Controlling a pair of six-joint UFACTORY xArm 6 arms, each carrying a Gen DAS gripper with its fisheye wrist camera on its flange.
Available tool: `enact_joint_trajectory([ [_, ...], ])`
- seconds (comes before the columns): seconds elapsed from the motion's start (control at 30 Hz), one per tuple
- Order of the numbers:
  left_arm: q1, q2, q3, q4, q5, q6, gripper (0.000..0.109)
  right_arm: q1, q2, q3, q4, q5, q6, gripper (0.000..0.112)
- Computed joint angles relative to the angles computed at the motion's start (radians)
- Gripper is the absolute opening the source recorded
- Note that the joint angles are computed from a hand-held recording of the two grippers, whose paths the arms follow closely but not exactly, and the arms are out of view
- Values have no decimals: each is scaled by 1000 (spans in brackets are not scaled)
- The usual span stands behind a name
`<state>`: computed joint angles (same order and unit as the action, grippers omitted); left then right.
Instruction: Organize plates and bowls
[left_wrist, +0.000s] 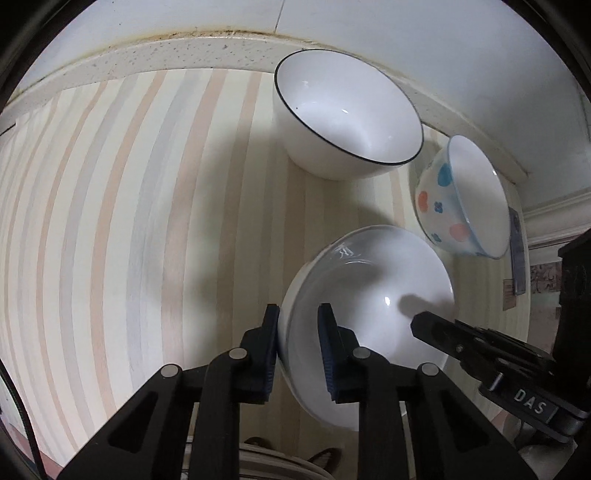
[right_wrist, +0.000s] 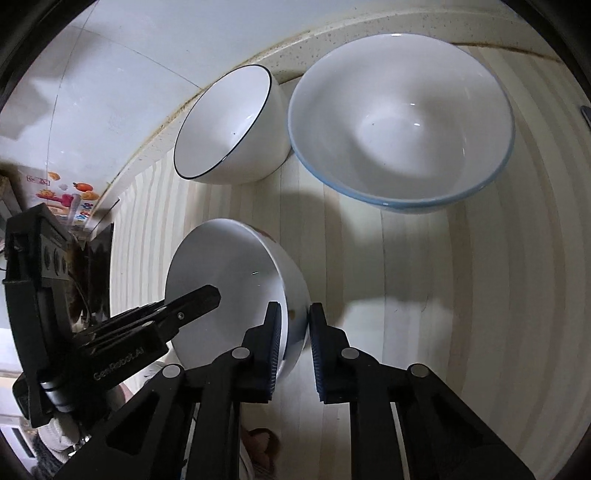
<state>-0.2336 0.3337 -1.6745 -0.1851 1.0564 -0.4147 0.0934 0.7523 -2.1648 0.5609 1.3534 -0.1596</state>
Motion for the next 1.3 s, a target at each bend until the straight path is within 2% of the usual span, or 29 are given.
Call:
enact_joint_trajectory([
  [0.2,-31,-1,-25,52,7,-16,18,7,-40,39,-17,-9,-6,17],
  [0.37,-56,-27,-21,37,20,-14,18,-13,-101,88,-18,11,-12,17],
  [0.57,-129,-110,69,29,8,-33,18,-69,-261,264,-34,14,-60,17],
  [0.83,-226,-170,168,-16,1,-33,18,-134,-501,594,-60,-11,-93,17],
  [1.1,-280,-134,160,-9,29,-18,18,-196,-599,779,-55,-10,-107,17],
  [1.3,-302,-91,125,16,53,-23,18,-210,-605,810,-53,-17,-116,17],
])
